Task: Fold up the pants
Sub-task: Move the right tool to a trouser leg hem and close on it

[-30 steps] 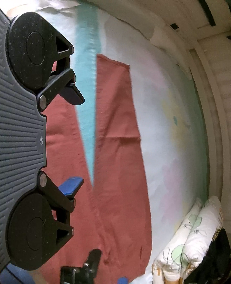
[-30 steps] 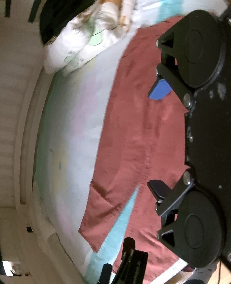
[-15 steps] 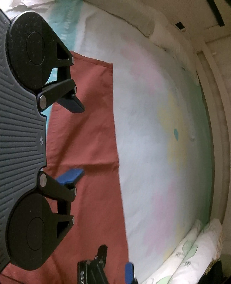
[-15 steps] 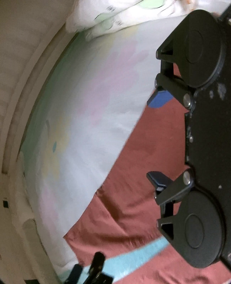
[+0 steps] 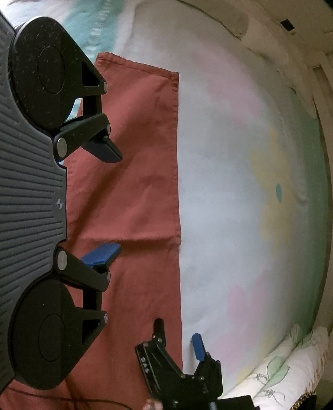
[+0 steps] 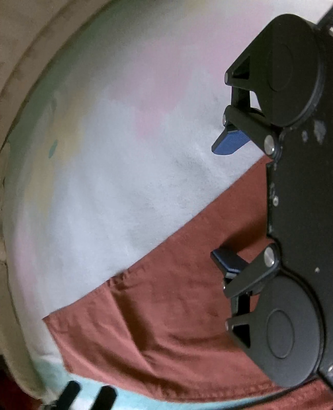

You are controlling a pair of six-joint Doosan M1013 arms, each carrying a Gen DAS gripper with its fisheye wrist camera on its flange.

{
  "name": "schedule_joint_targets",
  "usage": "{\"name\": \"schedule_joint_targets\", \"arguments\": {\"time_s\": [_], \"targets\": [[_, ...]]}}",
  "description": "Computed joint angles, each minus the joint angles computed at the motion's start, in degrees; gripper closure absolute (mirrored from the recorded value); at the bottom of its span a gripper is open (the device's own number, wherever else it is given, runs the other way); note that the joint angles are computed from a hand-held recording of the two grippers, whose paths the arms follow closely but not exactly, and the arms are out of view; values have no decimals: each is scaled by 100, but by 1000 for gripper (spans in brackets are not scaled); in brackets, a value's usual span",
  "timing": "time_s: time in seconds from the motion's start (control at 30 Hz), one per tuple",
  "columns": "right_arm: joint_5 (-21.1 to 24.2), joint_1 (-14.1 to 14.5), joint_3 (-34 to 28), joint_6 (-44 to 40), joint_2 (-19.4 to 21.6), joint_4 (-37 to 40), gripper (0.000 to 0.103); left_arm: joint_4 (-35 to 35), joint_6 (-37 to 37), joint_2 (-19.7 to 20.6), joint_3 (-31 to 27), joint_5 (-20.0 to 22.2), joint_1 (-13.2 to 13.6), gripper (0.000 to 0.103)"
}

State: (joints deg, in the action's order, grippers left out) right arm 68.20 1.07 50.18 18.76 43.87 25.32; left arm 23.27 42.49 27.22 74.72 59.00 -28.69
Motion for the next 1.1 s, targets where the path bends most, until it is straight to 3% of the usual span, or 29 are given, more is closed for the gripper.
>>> {"name": "schedule_joint_targets", "arguments": {"time_s": [0.13, 0.2, 0.27, 0.33, 0.4, 0.6, 0.77, 0.87, 1.0, 1.1], "targets": [[1132, -57, -856, 685, 473, 68, 29, 8, -48, 22, -34, 67, 10, 35], [1266, -93, -839, 675, 462, 188, 48, -2, -102, 27, -52, 89, 16, 35], [1336, -114, -777, 858, 425, 301, 84, -15, -161, 35, -67, 83, 34, 35], [1117, -127, -491, 811, 258, 316, 94, -76, -221, 48, -98, 70, 61, 35], [989, -203, -241, 786, 84, 476, 96, -140, -330, 46, -112, 13, 100, 35], [-44, -345, 1134, 52, -817, 858, 96, -152, -553, 100, -230, -174, 237, 34], [-768, -365, 1981, -510, -1303, 1055, 97, -243, -831, 158, -343, -418, 331, 33], [-1171, -328, 2347, -852, -1490, 1076, 97, -242, -769, 352, -610, -118, 328, 33], [-1376, -283, 2504, -1121, -1536, 1094, 97, -510, -498, 546, -847, 119, 333, 33], [-1384, -278, 2497, -1277, -1510, 1137, 97, -187, -628, 598, -910, 293, 261, 33]]}}
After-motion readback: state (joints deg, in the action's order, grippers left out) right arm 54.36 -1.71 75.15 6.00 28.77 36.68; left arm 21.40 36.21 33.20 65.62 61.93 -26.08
